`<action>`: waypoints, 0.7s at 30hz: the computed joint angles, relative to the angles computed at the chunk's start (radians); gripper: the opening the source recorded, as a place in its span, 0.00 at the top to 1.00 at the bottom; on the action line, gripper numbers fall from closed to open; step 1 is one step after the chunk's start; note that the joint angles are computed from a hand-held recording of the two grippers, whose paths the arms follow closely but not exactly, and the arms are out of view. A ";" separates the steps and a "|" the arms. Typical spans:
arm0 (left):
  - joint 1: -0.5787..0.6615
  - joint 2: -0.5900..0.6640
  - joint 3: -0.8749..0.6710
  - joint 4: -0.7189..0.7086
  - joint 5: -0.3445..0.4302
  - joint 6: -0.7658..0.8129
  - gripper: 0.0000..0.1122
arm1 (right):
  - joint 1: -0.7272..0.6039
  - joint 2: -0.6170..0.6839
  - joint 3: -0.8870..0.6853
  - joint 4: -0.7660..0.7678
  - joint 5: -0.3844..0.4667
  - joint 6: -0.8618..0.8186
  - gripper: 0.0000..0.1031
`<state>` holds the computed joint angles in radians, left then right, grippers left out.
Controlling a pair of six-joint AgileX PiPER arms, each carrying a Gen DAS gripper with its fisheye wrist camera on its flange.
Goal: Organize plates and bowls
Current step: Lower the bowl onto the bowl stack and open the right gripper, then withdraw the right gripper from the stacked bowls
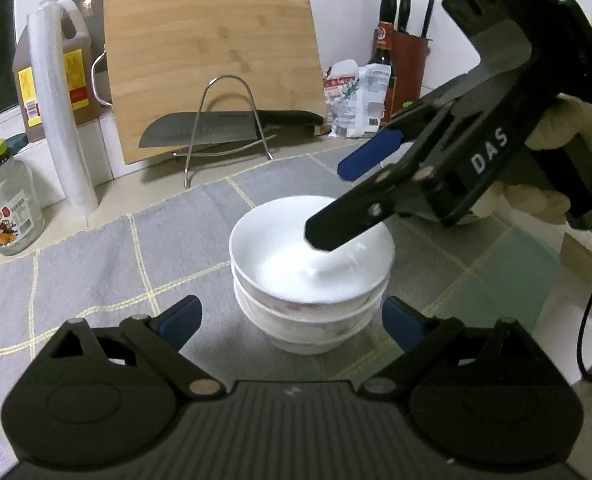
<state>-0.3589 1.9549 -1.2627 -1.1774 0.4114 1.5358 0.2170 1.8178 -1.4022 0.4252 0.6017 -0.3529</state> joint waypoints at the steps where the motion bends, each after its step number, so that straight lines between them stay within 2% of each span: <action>1: 0.001 -0.003 0.004 0.006 0.002 -0.002 0.14 | -0.002 -0.007 0.010 0.006 -0.004 -0.011 0.00; 10: -0.015 -0.012 0.039 0.121 -0.027 -0.126 0.14 | -0.037 -0.092 0.131 0.128 -0.032 -0.194 0.00; 16: -0.051 0.021 0.032 0.259 -0.078 -0.324 0.14 | -0.076 -0.142 0.233 0.196 -0.036 -0.357 0.00; 19: -0.071 0.038 0.027 0.330 -0.108 -0.421 0.14 | -0.076 -0.137 0.279 0.150 -0.069 -0.372 0.00; 21: -0.087 0.053 0.013 0.439 -0.118 -0.548 0.14 | -0.074 -0.119 0.305 0.120 -0.095 -0.368 0.00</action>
<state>-0.4455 2.0078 -1.2494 -0.7382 0.2929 0.9878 0.1434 1.6986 -1.0974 0.5453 0.5066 -0.7212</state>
